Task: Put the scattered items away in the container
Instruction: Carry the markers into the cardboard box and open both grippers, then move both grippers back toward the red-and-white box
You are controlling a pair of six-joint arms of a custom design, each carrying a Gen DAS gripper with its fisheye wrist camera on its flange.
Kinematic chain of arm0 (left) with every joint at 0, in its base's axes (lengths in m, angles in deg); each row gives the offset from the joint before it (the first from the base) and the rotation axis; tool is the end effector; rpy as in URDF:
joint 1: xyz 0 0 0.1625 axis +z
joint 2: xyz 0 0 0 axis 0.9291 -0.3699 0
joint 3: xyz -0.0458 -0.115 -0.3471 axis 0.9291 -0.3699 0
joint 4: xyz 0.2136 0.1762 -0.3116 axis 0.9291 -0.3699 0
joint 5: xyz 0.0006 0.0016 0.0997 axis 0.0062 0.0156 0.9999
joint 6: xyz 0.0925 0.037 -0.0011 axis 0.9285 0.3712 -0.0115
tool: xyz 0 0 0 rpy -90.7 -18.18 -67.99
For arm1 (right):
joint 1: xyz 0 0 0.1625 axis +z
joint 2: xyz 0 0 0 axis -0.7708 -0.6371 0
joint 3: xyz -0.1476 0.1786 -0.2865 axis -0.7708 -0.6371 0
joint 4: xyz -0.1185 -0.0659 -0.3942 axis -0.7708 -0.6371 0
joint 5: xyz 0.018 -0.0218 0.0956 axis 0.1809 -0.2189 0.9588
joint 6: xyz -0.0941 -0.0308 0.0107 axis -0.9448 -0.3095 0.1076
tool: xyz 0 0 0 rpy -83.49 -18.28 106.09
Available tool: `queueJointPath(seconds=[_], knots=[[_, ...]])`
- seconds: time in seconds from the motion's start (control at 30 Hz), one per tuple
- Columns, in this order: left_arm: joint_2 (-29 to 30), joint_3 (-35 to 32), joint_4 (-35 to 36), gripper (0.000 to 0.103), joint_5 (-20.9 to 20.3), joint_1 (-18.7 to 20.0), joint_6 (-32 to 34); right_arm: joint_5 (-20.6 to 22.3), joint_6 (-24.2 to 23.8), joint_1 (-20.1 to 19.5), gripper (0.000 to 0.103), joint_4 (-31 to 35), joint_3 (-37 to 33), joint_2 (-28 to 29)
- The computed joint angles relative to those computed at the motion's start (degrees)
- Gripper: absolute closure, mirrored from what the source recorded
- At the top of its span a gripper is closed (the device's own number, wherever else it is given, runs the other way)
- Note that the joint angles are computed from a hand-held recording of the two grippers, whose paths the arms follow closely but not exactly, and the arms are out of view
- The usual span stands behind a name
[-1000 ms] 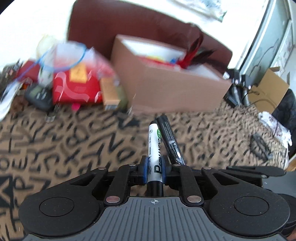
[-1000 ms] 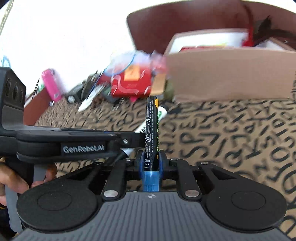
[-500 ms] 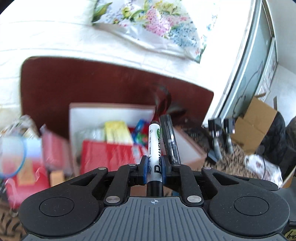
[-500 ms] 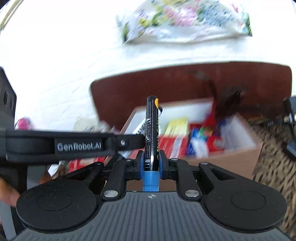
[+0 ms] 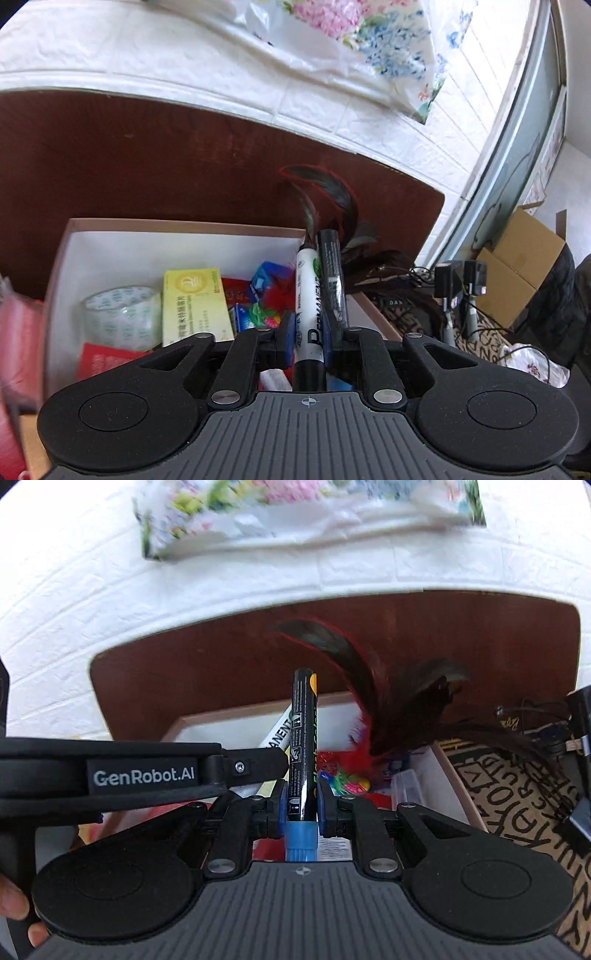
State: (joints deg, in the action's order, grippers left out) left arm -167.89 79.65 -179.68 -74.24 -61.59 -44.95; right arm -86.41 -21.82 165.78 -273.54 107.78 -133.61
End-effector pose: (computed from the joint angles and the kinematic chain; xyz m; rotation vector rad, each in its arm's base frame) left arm -0.3266 -0.2587 0.2229 0.4648 2.4482 -1.3473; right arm 0.2538 -0.2988 0.1896 0.9450 -2.4439 1.1078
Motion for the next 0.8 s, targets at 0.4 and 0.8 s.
queueJointPath(seconds=[0.4, 0.8], knots=[[-9.13, 3.14, 17.52, 0.000, 0.75, -7.64, -12.25, -4.38, -1.00, 0.40, 0.007, -18.45, 7.30, 1.36], [-14.49, -0.67, 59.35, 0.000, -12.40, -26.77, -45.72, -14.50, 10.26, 14.29, 0.000, -2.81, 13.87, -7.47]])
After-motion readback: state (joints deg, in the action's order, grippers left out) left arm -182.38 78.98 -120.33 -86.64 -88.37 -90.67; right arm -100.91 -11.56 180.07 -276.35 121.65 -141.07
